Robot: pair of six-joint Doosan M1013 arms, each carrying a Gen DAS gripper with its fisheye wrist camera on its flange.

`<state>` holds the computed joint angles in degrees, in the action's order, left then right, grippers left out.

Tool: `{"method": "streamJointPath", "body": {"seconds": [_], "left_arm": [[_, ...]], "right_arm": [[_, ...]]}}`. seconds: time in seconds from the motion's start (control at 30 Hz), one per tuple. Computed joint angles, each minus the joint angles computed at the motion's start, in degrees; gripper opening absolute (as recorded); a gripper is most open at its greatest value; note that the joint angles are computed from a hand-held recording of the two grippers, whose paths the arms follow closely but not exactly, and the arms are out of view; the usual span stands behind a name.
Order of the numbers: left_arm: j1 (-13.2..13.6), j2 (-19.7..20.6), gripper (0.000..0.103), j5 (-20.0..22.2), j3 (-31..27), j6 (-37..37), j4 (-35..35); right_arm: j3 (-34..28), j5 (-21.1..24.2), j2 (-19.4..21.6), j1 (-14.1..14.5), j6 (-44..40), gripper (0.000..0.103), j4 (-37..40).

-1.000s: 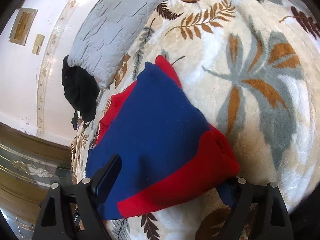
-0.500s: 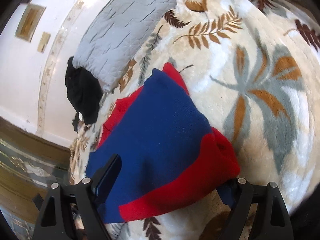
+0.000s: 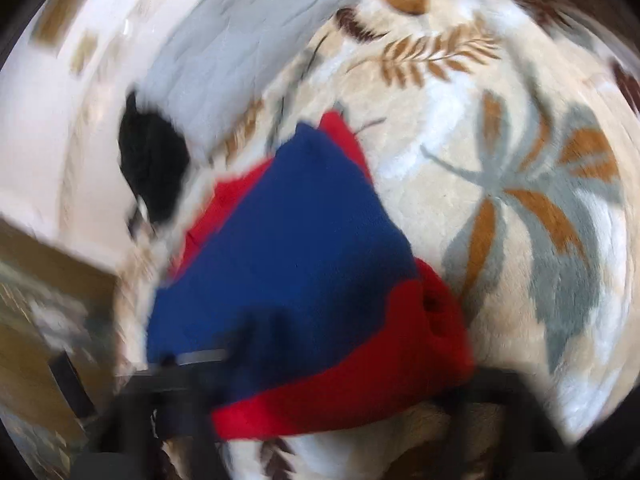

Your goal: Fold small clothes

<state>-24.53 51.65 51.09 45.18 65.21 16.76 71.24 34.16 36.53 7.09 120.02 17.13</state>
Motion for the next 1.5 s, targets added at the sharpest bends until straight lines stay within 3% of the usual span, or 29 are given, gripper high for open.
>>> {"method": "streamJointPath", "body": {"seconds": [0.17, 0.27, 0.3, 0.33, 0.47, 0.57, 0.77, 0.8, 0.83, 0.87, 0.93, 1.0, 1.13, 1.2, 1.3, 1.33, 1.43, 1.5], "left_arm": [[0.13, 0.02, 0.096, -0.51, 0.38, 0.52, -0.67], [0.23, 0.09, 0.097, -0.57, 0.36, 1.19, -1.05], [0.27, 0.15, 0.098, -0.6, 0.31, 1.24, -1.16], [0.31, 0.19, 0.099, -0.66, 0.31, 1.32, -1.31], [0.39, 0.3, 0.101, -1.0, 0.32, 0.89, -1.34], [0.39, 0.33, 0.101, -1.2, 0.35, 1.14, -1.17], [0.45, 0.82, 0.103, -0.09, -0.65, 1.66, -1.41], [0.46, 0.95, 0.103, 0.26, -0.94, 1.78, -1.53], [0.5, 0.96, 0.103, 0.34, -0.99, 1.91, -1.66], [0.55, 0.98, 0.103, 0.4, -1.04, 2.13, -1.88], [0.62, 0.88, 0.103, 0.13, -0.83, 2.31, -2.14], [0.51, 1.03, 0.103, 0.55, -1.09, 1.98, -1.74], [0.61, 1.18, 0.103, 1.34, -1.57, 2.19, -2.42], [0.59, 1.22, 0.103, 1.51, -1.65, 1.92, -2.37], [0.53, 1.19, 0.103, 1.67, -1.61, 1.53, -2.23], [0.55, 1.2, 0.103, 1.69, -1.63, 1.67, -2.31], [0.67, 1.14, 0.103, 1.95, -1.66, 2.64, -3.14], [0.62, 1.17, 0.103, 2.28, -1.75, 2.48, -3.08]], "right_arm": [[-1.32, 3.95, -0.17, 1.34, 6.82, 0.012, -11.86], [-0.33, 4.47, -0.97, 0.94, 5.35, 0.041, -10.89], [0.89, 3.42, -1.86, 0.67, 5.0, 0.072, -10.54], [2.12, 2.06, -2.84, 0.56, 6.46, 0.083, -12.01], [3.04, -1.35, -4.41, -0.67, 4.54, 0.083, -11.49], [-1.82, 0.12, -1.55, -2.22, -4.33, 0.083, -4.47], [-21.98, 15.85, 10.64, -3.95, -11.43, 0.083, -2.25], [-25.82, 19.91, 13.03, -4.18, -13.45, 0.074, 0.82], [-28.64, 23.48, 14.65, -4.05, -13.91, 0.02, 0.9], [-29.06, 24.35, 14.67, -3.51, -13.24, 0.014, -2.02], [-27.28, 22.29, 13.72, -3.19, -11.07, 0.013, -4.3], [-23.76, 18.83, 12.27, -3.79, -6.68, 0.017, -3.16], [-20.03, 16.1, 9.4, -2.47, -0.96, 0.04, -11.27], [-16.95, 13.34, 7.2, -2.23, -1.14, 0.04, -10.2], [-9.14, 6.95, 2.24, -1.22, -5.44, 0.043, -4.15], [-6.7, 5.24, 0.85, -0.83, -7.47, 0.057, -0.66], [0.85, 0.34, -3.14, -0.04, -16.08, 0.071, 11.88], [3.85, 0.36, -3.86, 0.39, -21.96, 0.076, 20.64]]}}
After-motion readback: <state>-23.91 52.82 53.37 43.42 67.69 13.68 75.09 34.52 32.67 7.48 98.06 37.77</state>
